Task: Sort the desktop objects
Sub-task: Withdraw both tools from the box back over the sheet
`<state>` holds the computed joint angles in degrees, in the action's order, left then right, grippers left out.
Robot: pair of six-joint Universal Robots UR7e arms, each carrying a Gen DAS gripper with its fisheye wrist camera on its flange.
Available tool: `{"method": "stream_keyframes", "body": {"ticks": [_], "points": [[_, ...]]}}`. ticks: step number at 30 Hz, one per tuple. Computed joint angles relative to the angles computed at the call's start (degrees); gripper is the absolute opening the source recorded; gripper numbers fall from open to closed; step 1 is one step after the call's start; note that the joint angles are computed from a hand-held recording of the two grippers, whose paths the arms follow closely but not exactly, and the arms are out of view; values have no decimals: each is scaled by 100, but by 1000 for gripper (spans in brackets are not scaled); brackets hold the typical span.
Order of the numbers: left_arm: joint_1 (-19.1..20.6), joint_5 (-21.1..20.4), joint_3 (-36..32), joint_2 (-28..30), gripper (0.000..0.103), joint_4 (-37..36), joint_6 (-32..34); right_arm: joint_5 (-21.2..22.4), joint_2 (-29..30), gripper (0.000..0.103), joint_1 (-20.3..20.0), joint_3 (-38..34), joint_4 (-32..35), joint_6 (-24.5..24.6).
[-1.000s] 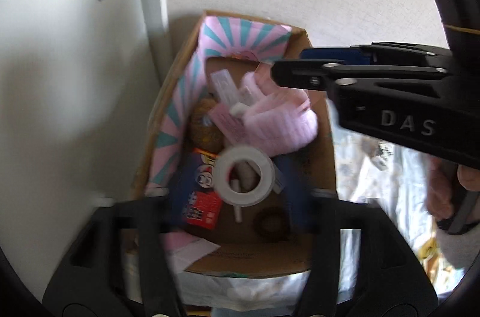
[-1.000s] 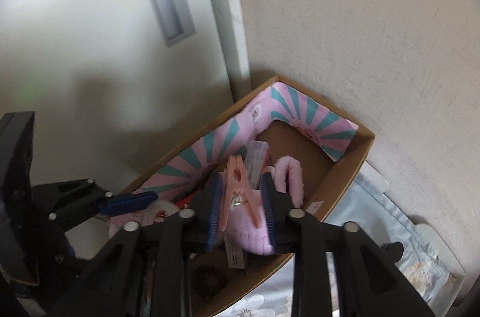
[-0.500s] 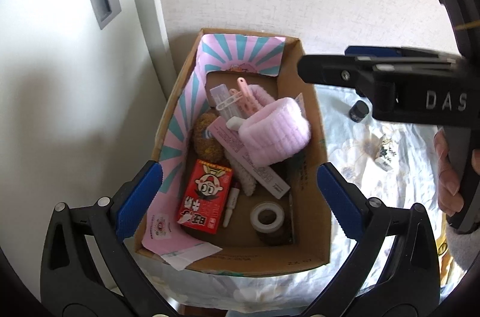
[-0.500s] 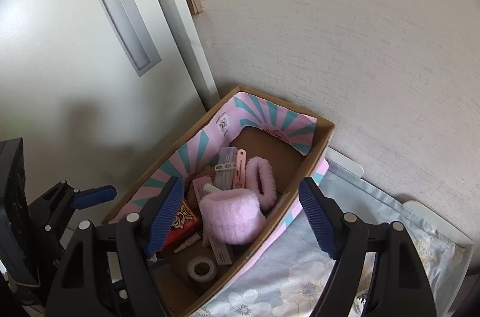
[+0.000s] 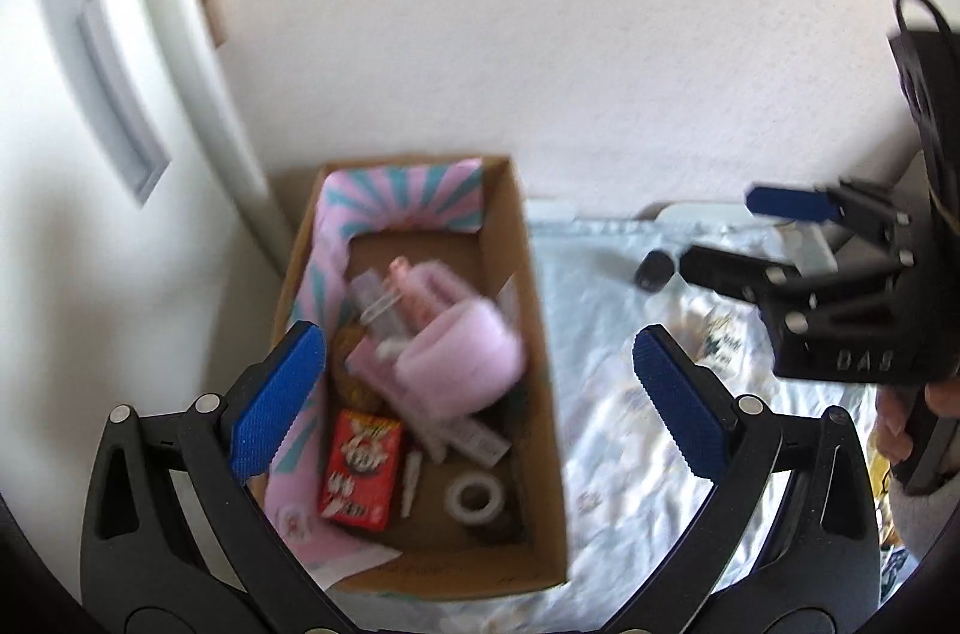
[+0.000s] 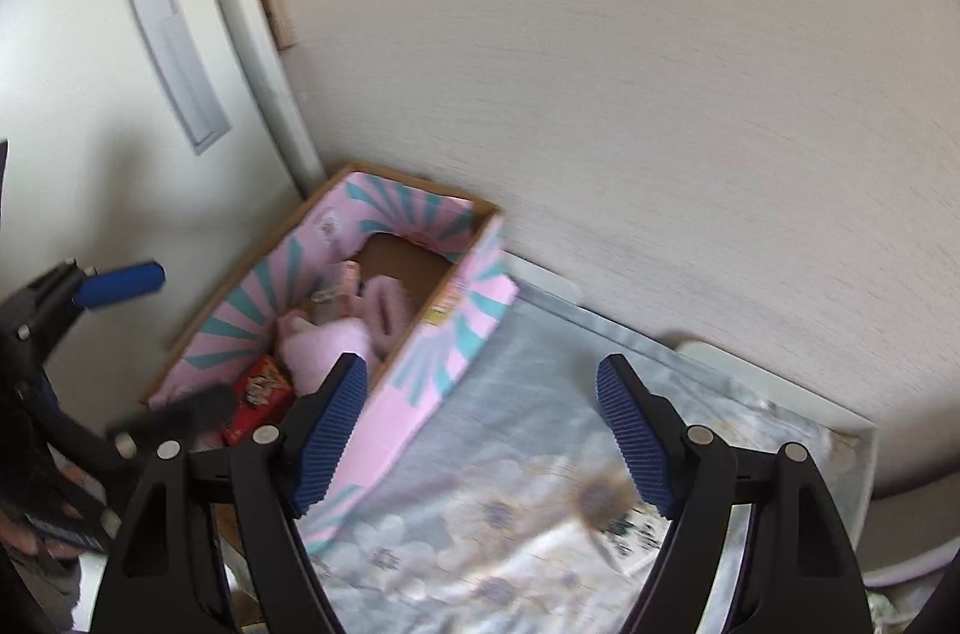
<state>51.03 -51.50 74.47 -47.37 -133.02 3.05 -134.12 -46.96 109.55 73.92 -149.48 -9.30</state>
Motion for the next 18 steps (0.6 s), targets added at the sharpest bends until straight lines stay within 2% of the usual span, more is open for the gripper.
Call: {"method": "stream_keyframes", "body": {"ticks": [6, 12, 18], "points": [[-117, -369, -431, 408, 103, 220, 152, -339, -666, 76, -158, 776, -305, 374], [-234, -410, -886, 954, 103, 491, 306, -471, -1274, 76, -402, 1524, -411, 864], [-244, -513, -1523, 1567, 102, 1130, 71, -290, -1527, 76, -626, 2006, -449, 1299]]}}
